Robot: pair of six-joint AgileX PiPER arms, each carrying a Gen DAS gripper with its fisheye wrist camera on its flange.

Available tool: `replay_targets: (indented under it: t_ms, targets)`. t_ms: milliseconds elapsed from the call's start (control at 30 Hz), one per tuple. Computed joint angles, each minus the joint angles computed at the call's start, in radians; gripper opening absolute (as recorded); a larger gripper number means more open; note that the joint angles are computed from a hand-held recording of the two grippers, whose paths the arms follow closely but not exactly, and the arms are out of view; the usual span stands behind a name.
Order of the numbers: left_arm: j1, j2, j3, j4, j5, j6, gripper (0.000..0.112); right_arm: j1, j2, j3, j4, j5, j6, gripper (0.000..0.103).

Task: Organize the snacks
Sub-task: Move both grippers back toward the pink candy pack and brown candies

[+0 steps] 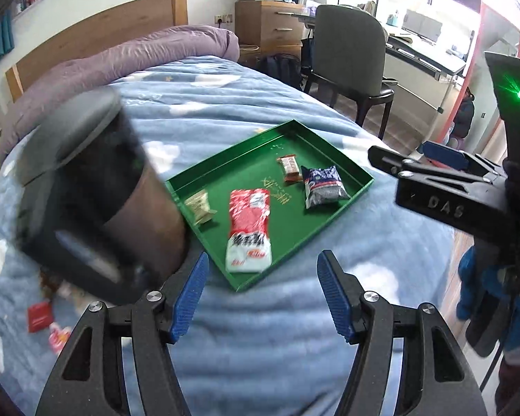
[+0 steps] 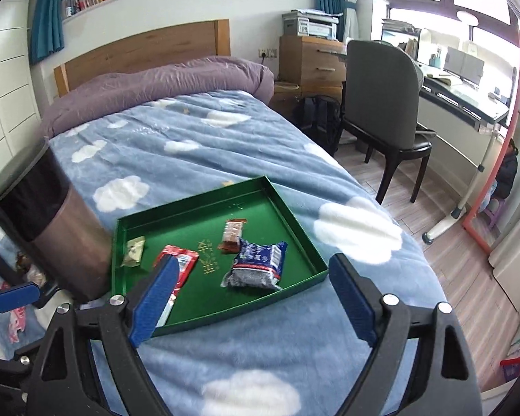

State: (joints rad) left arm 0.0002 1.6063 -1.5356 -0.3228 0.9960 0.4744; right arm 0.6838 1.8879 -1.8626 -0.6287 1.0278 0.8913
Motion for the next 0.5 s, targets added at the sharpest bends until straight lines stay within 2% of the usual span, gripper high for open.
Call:
replay_targets:
  t_ms: [233, 500]
  targets:
    - [0.201, -0.157, 0.110, -0.064, 0.036, 0.166, 0.060, 0.140, -0.049, -0.025, -0.035, 0.059, 0.024, 0.103]
    - [0.504, -0.199, 0.159, -0.167, 0.088, 0.363, 0.060, 0.300, -0.016, -0.132, -0.069, 0.122, 0.029, 0.103]
